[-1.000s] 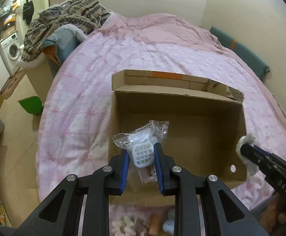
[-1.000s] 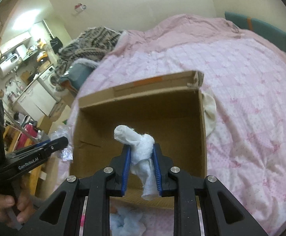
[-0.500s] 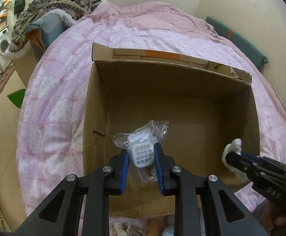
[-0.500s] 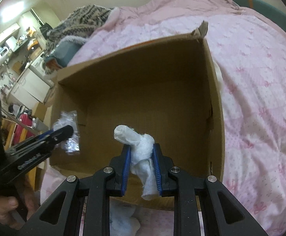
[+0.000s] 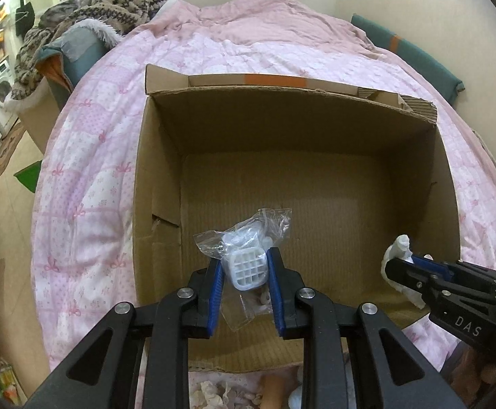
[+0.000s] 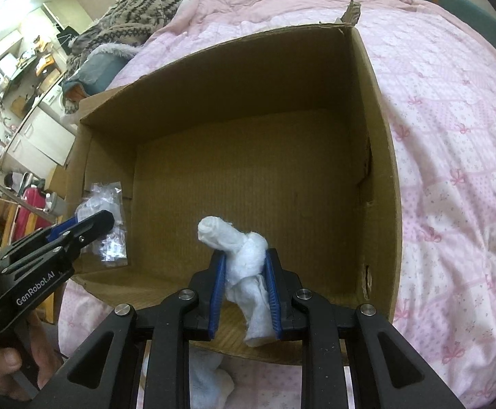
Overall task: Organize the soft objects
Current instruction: 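Open the left tool to drop the bag while the right tool drops the sock into the box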
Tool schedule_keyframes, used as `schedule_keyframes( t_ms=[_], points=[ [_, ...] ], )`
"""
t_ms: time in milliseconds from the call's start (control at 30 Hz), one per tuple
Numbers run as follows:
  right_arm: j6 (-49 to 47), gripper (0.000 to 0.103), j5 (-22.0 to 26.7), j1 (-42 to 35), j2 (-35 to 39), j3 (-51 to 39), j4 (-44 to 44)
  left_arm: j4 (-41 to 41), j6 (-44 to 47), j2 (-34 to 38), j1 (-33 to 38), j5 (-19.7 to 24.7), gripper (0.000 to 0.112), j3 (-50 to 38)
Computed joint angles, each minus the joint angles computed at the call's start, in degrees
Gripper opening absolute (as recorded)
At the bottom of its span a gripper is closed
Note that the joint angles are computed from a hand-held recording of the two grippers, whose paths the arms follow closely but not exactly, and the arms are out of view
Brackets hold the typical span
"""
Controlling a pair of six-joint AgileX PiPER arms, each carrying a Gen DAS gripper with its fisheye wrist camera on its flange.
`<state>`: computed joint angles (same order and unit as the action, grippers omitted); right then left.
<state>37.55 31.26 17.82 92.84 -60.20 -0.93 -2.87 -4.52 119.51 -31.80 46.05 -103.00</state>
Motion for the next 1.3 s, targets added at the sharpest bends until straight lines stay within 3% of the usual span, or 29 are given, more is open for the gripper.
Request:
schedule_keyframes(
  t_ms=[500,767,867,933,1000,1033,1100,1133,1167,1300],
  points=[
    [-0.82,0.024,-0.63,-0.31,0.19,-0.18,1.1,0.52,-0.63,0.34,0.12,0.91,0.023,-0.62],
    [-1.09,0.024,-1.34,-0.46,-0.62,0.57,1.16,1.92,-1.82,-1.07,0.05,-1.1,0.024,0.75],
    [-1.42,0.024,-2.01,-0.61,-1.11,1.17,1.47,2.61,-2.21,-1.2,-0.07,-1.08,0.037,0.66],
    [-1.96,0.025,-2.66,-0.9,-1.63,1.78,2.08,4.72,-3.73,-1.56,-0.55,-1.61,0.052,1.05],
    [-2.35,0.026,-3.35,-1.17,-2.25,2.28,2.53,6.39,-4.69,-2.11,-0.91,-2.42,0.054,1.64],
    [-2.48,0.028,-3.63,-1.28,-2.48,2.43,2.77,6.35,-4.54,-2.18,-0.91,-2.49,0.055,1.59],
    [-2.64,0.046,-3.59,-1.62,-2.69,2.53,3.41,6.18,-4.36,-2.46,-0.88,-2.67,0.061,1.77],
    [-1.98,0.071,-3.36,-1.65,-2.76,2.49,2.95,6.49,-4.72,-2.65,-0.93,-2.78,0.064,1.97],
    [0.17,0.077,-3.79,-1.41,-3.28,2.93,1.12,6.88,-5.18,-2.76,-0.95,-2.8,0.065,2.07],
    [2.31,0.077,-5.25,-1.56,-5.0,4.21,-1.22,9.33,-8.15,-3.24,-1.24,-2.65,0.065,2.3]
  ],
)
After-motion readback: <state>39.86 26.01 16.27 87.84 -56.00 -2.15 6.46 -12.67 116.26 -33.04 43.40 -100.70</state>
